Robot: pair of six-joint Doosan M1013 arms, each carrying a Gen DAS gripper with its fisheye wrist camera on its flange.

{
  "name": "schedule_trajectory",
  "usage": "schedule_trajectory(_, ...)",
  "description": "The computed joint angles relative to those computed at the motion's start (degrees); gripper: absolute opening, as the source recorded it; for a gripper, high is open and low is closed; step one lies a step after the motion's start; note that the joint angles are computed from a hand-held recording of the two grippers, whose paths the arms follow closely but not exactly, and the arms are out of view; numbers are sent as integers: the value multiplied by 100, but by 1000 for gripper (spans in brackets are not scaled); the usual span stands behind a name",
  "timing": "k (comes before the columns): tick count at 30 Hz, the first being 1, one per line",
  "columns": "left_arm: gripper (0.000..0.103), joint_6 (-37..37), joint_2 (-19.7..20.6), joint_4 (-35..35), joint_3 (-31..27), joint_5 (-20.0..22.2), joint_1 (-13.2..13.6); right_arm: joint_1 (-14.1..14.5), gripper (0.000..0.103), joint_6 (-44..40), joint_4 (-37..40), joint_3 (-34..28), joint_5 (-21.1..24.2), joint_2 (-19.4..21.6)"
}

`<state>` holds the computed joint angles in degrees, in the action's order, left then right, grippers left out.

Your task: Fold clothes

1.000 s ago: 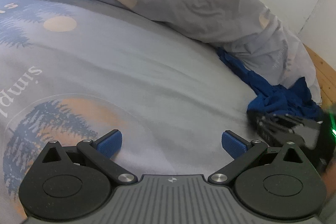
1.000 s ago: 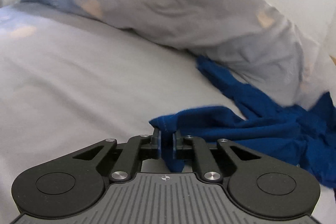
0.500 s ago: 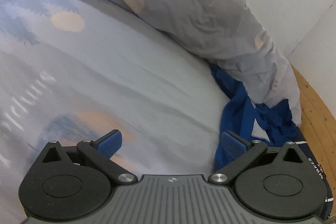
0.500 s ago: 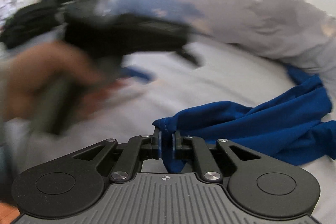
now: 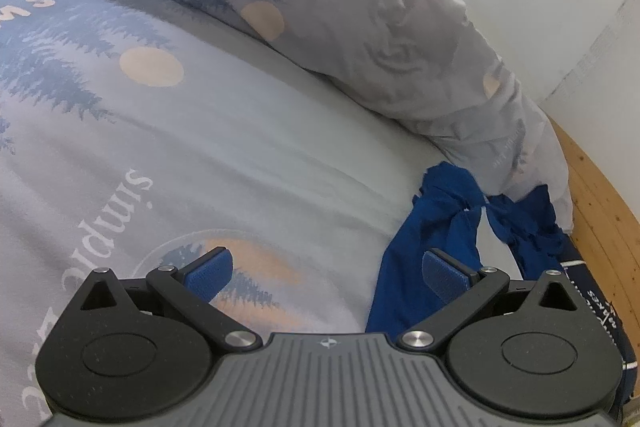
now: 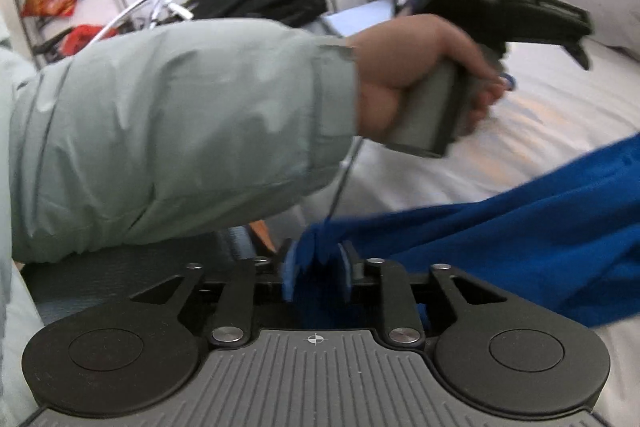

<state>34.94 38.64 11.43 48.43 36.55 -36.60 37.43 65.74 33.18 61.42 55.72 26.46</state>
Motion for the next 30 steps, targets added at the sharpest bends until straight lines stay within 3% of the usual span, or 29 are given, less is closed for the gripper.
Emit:
schedule_trajectory(1, 103, 35, -16, -18, 19, -18, 4, -15, 49, 113, -90, 29, -37, -51)
schedule_trajectory(2, 103, 59, -37, -32, 50, -53, 7, -29, 63, 230, -184, 57, -71, -102)
schedule_trajectory(3, 103, 76, -57, -42, 80, -87, 11, -56, 66, 325, -235, 103, -114, -161)
schedule_trajectory(6, 103, 101, -111, -57, 160, -196, 20, -364, 67, 652, -193, 284, -313, -347)
schedule_trajectory(8, 103, 168, -158, -99, 242, -295, 27, -454, 68, 1472, -1173, 356, -617, -434)
schedule_trajectory(11, 103, 399, -191, -284, 295, -368, 42, -512, 67, 2611, -2917, 269, -638, -392)
schedule_trajectory(13, 103, 511, -199, -332, 305, -398, 40, -599, 67, 2881, -3470, 238, -618, -300)
schedule_trajectory(16, 103, 582, -190, -377, 288, -389, 40, -677, 66, 3089, -3677, 264, -620, -138)
schedule_trajectory(19, 103, 641, -156, -434, 226, -326, 41, -721, 59, 3179, -3717, 170, -577, 77)
schedule_trajectory(23, 103, 746, -107, -515, 136, -285, 39, -764, 4, 3317, -3623, 155, -638, 142)
schedule_trajectory(25, 103, 812, -83, -540, 89, -264, 33, -825, 4, 3195, -3089, 232, -681, 45)
schedule_trajectory(30, 103, 908, -57, -604, 37, -292, 14, -845, 4, 3901, -2864, 878, -1259, -581)
